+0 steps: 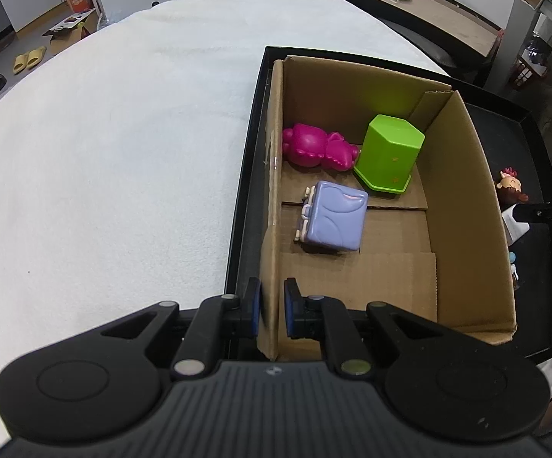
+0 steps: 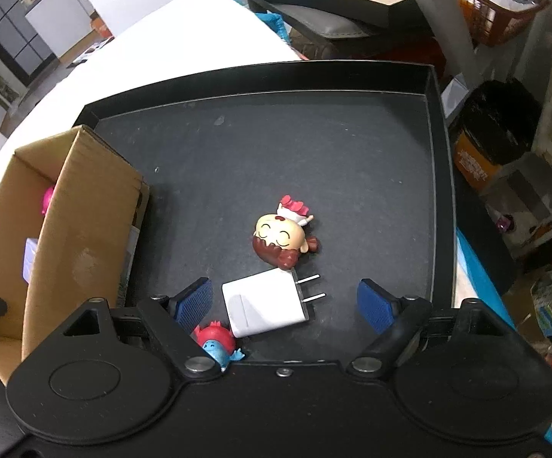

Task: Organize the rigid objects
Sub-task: 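Move the right gripper to the white charger plug and grasp it, then lift the white charger plug with the right gripper over the box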

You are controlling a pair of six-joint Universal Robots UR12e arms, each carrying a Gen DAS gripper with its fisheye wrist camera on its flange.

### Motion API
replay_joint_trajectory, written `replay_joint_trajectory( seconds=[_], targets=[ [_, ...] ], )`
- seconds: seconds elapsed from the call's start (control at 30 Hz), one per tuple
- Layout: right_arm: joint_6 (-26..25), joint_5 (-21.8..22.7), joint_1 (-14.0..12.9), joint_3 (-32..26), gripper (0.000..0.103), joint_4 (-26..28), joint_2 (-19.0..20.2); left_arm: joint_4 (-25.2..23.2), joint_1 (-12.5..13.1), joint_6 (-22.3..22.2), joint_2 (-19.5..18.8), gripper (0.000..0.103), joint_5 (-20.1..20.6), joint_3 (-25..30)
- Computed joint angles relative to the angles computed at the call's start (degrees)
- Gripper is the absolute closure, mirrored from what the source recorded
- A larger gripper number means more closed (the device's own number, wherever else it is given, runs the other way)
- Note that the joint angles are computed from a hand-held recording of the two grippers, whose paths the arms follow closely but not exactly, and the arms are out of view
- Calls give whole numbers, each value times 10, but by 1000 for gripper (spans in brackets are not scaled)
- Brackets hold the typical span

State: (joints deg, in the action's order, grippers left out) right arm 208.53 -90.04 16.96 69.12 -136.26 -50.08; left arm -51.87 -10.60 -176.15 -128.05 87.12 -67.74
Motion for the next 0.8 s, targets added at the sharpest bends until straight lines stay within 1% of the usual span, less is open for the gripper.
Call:
replay_joint_trajectory(
  seconds=[0.2, 0.23, 0.27, 0.33, 0.37, 0.4, 0.53, 0.7, 0.8],
  targets=[
    [-35, -18, 8, -13, 21, 18, 9, 1, 0, 0, 0, 91, 1, -1],
    [-43, -21, 10, -14, 23, 22, 10, 2, 0, 0, 0, 91, 0, -1],
    [-49, -24, 11, -15, 31, 25, 12, 3, 0, 0, 0, 91, 0, -2],
    [-59, -29, 13, -19, 39, 37, 15, 4, 1, -1, 1, 91, -2, -2],
    [-70, -40, 16, -17, 41, 32, 15, 4, 1, -1, 1, 91, -2, -3],
    [-75, -43, 16, -17, 41, 32, 14, 5, 1, -1, 1, 91, -1, -3],
    [-57, -33, 13, -13, 41, 43, 8, 7, 0, 0, 3, 91, -1, -5],
    [-48, -33, 13, -15, 41, 77, 4, 10, -1, 4, 5, 91, 2, -9],
    [-45, -38, 15, -19, 41, 88, 5, 12, -1, 4, 6, 91, 3, -10]
  ],
)
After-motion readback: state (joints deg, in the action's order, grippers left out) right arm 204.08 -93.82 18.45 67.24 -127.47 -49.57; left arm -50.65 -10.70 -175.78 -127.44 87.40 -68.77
